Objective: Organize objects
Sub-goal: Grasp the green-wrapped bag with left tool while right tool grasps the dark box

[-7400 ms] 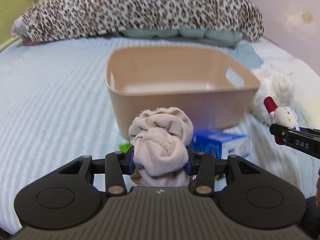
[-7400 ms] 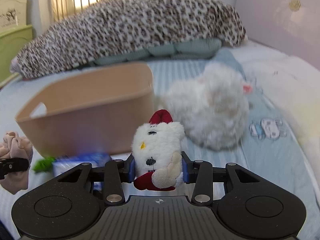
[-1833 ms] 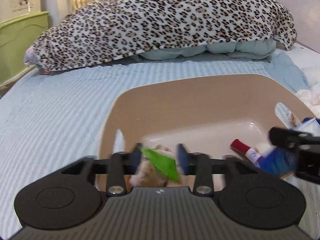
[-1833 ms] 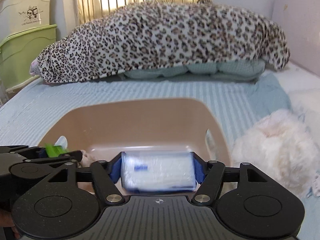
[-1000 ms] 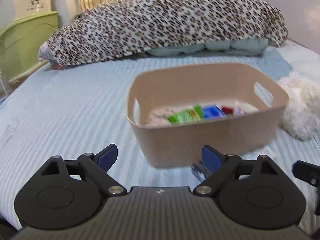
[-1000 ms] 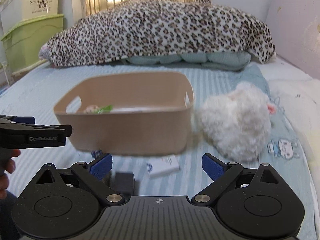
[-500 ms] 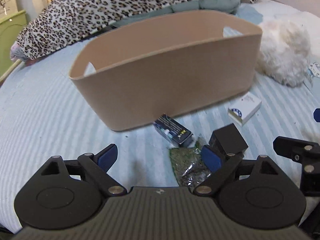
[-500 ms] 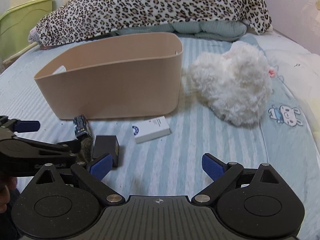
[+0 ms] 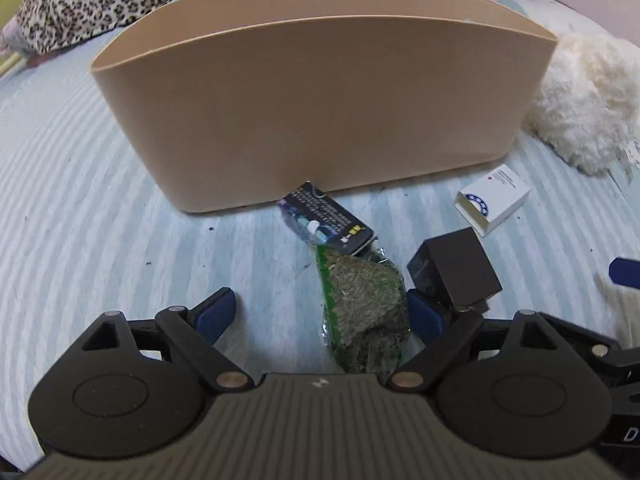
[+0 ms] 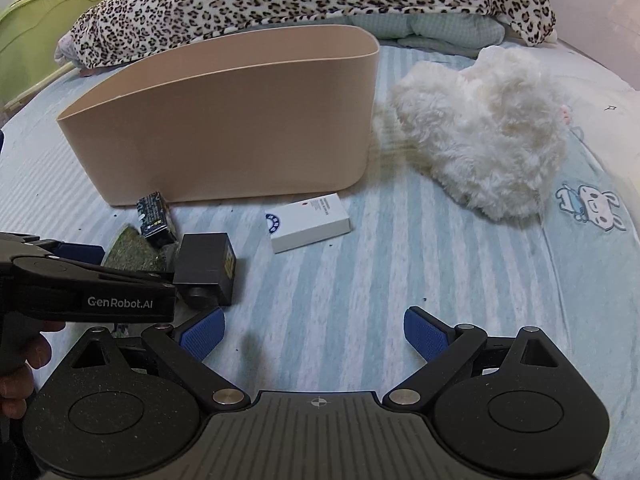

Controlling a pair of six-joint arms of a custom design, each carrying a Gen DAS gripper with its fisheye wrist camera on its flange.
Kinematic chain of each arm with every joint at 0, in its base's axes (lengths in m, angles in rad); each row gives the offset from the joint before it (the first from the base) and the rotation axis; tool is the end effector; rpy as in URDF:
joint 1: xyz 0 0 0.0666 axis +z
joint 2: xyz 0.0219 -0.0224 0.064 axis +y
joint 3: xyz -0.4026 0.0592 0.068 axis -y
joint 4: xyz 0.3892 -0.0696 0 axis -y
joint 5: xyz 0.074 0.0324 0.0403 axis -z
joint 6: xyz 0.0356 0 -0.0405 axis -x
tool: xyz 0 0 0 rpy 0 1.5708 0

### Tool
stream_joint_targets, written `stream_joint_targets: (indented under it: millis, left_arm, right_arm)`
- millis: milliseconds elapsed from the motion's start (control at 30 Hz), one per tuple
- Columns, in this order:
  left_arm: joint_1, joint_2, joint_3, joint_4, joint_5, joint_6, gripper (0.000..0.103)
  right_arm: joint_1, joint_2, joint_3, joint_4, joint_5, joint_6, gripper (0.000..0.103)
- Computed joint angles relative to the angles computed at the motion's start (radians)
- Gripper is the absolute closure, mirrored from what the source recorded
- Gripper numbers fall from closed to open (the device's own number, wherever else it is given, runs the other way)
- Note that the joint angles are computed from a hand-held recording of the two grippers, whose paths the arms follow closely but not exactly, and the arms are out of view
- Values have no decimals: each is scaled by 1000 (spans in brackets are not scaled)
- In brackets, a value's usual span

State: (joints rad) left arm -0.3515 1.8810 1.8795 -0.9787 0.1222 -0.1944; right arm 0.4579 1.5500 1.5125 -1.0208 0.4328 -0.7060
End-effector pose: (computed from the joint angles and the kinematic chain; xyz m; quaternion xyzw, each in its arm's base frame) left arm 0.6175 -0.2315 0.4017 0.2745 0.9148 -0.0810 0.2850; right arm 0.4754 0.2172 0.4272 0.1709 0.9308 -0.0375 0.3210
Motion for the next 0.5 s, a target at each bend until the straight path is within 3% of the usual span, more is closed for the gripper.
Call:
stream_joint_targets:
  millis: [200,367,500]
  left_arm:
    - [21,7,12,5,-7,5,16]
    - [43,9,17,17,32,-2,28]
    - [55,15,25,20,57,1,44]
  right_arm:
    - [-1,23,13,22,-36,26,5]
    - [-1,56,37,34,-65,59,5]
    - [0,77,54,49,-79,71,6]
